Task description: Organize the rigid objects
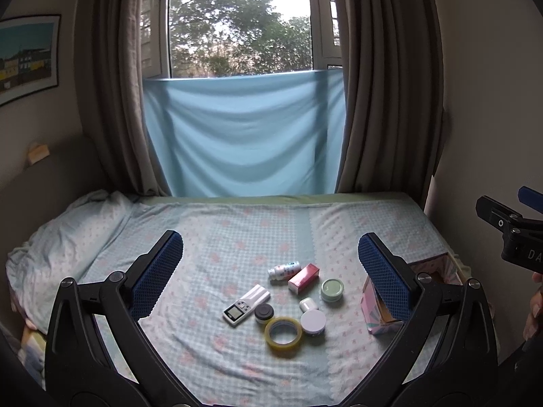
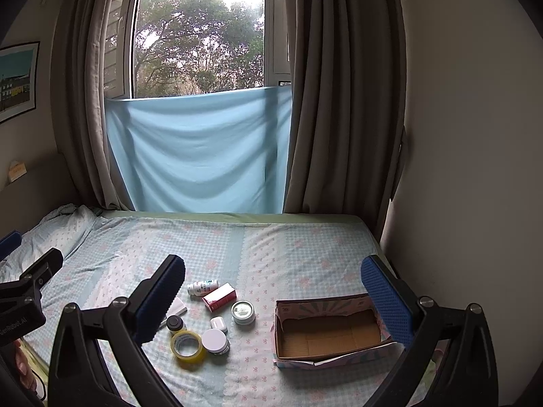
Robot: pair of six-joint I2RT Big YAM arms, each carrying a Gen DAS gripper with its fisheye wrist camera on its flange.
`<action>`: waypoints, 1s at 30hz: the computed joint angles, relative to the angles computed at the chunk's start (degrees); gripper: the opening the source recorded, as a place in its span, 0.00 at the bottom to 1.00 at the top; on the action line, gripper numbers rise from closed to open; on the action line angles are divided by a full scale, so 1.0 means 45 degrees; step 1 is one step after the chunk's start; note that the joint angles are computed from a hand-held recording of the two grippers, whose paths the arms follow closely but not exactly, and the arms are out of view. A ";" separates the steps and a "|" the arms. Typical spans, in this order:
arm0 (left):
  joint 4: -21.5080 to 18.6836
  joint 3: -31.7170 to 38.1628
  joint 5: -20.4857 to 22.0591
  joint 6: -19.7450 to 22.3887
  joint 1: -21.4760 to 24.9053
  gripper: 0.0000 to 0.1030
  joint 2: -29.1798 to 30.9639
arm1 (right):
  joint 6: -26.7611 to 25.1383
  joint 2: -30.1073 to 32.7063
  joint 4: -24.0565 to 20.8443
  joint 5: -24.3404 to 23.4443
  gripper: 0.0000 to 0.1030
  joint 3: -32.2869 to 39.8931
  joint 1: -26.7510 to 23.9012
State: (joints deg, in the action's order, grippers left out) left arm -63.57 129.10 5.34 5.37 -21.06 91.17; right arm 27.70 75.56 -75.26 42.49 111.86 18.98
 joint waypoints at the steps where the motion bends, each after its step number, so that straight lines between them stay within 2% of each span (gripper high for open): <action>1: 0.0017 -0.0036 0.0008 0.0000 0.0000 0.99 -0.0015 | -0.0005 0.0012 -0.0006 -0.0008 1.00 0.0018 -0.0016; 24: 0.0259 -0.0551 0.0305 -0.0115 0.0099 0.99 -0.0274 | 0.0312 0.0042 -0.0085 0.0055 1.00 -0.0014 0.0136; 30: 0.0464 -0.0777 0.0301 -0.0393 0.0111 0.99 -0.0341 | 0.0349 0.0085 -0.0137 0.0140 1.00 0.0040 0.0162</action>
State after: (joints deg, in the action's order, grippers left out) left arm -61.48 125.60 6.70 3.60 -20.56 89.63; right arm 29.26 75.94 -75.88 43.12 112.04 19.71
